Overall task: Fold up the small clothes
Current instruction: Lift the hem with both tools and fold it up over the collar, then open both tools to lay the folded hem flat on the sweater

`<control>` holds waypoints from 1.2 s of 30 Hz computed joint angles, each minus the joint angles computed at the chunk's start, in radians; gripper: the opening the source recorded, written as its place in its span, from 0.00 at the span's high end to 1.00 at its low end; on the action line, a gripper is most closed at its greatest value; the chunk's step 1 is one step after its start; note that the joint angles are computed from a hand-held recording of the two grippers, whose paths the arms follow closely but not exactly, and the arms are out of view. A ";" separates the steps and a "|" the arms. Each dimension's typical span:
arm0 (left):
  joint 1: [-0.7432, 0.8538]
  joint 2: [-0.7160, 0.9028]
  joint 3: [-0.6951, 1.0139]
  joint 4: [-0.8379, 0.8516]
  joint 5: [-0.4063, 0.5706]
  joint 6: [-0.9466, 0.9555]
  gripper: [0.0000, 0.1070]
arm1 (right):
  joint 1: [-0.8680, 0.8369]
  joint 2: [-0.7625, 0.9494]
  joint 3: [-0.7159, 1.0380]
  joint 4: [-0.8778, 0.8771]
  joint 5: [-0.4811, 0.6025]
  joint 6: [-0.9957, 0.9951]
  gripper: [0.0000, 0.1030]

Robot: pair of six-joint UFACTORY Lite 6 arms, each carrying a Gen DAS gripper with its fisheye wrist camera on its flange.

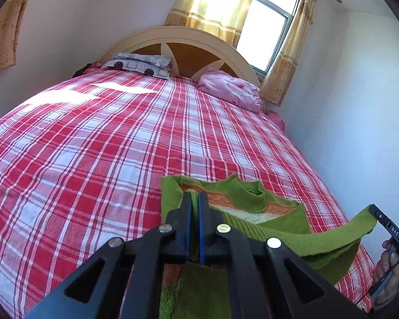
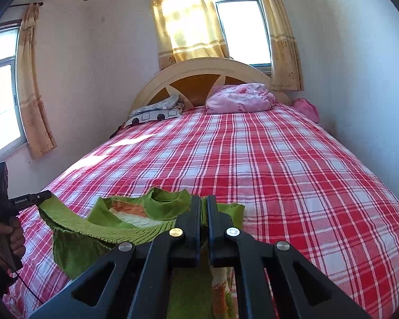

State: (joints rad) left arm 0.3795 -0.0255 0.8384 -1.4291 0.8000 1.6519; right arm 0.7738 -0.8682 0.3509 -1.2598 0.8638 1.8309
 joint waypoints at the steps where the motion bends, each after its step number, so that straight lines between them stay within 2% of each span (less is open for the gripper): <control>1: -0.025 0.024 0.020 -0.015 -0.025 -0.002 0.95 | -0.079 0.028 0.008 -0.017 -0.073 -0.012 0.97; 4: -0.085 0.106 0.087 -0.055 -0.086 0.000 0.95 | -0.316 0.144 0.041 -0.097 -0.302 -0.008 0.97; 7: -0.158 0.199 0.153 -0.096 -0.166 0.011 0.95 | -0.493 0.323 0.084 -0.313 -0.475 0.165 0.97; 12: -0.255 0.371 0.271 -0.152 -0.289 0.031 0.95 | -0.663 0.650 0.198 -0.837 -0.596 0.630 0.97; 15: -0.290 0.454 0.320 -0.220 -0.353 0.083 0.95 | -0.724 0.867 0.289 -1.143 -0.573 0.905 0.96; 16: -0.297 0.478 0.333 -0.247 -0.370 0.104 0.92 | -0.738 0.919 0.316 -1.197 -0.570 0.948 0.96; 19: -0.303 0.528 0.362 -0.332 -0.417 0.161 0.91 | -0.749 1.038 0.380 -1.138 -0.514 0.871 0.94; 21: -0.281 0.546 0.371 -0.283 -0.402 0.100 0.89 | -0.759 1.033 0.369 -1.131 -0.500 0.872 0.91; 22: -0.270 0.549 0.372 -0.261 -0.391 0.077 0.87 | -0.761 1.015 0.352 -1.120 -0.497 0.874 0.78; 23: -0.258 0.545 0.359 -0.263 -0.379 0.085 0.87 | -0.768 0.986 0.325 -1.137 -0.499 0.900 0.56; 24: -0.242 0.527 0.331 -0.272 -0.367 0.108 0.86 | -0.776 0.946 0.287 -1.195 -0.503 0.968 0.48; 26: -0.222 0.485 0.272 -0.272 -0.354 0.137 0.86 | -0.775 0.839 0.210 -1.258 -0.547 1.041 0.47; 27: -0.205 0.455 0.230 -0.269 -0.334 0.163 0.86 | -0.751 0.748 0.152 -1.228 -0.582 1.023 0.47; 30: -0.160 0.337 0.071 -0.315 -0.296 0.302 0.85 | -0.596 0.536 0.024 -0.949 -0.637 0.796 0.47; 31: -0.151 0.299 0.018 -0.361 -0.286 0.380 0.77 | -0.535 0.512 0.012 -0.867 -0.652 0.731 0.47; 32: -0.152 0.252 -0.044 -0.435 -0.292 0.485 0.71 | -0.463 0.524 0.020 -0.827 -0.672 0.708 0.47; 33: -0.162 0.227 -0.085 -0.521 -0.301 0.588 0.55 | -0.401 0.572 0.047 -0.829 -0.696 0.718 0.47; 34: -0.173 0.201 -0.127 -0.605 -0.302 0.692 0.46 | -0.349 0.647 0.090 -0.848 -0.712 0.745 0.47; 36: -0.208 0.184 -0.169 -0.769 -0.320 0.867 0.45 | -0.266 0.844 0.208 -0.762 -0.713 0.676 0.47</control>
State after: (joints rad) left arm 0.1716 0.1584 0.6691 -2.1978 0.4797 2.5190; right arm 0.5078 -0.0245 0.5585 -2.0221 0.1507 2.5073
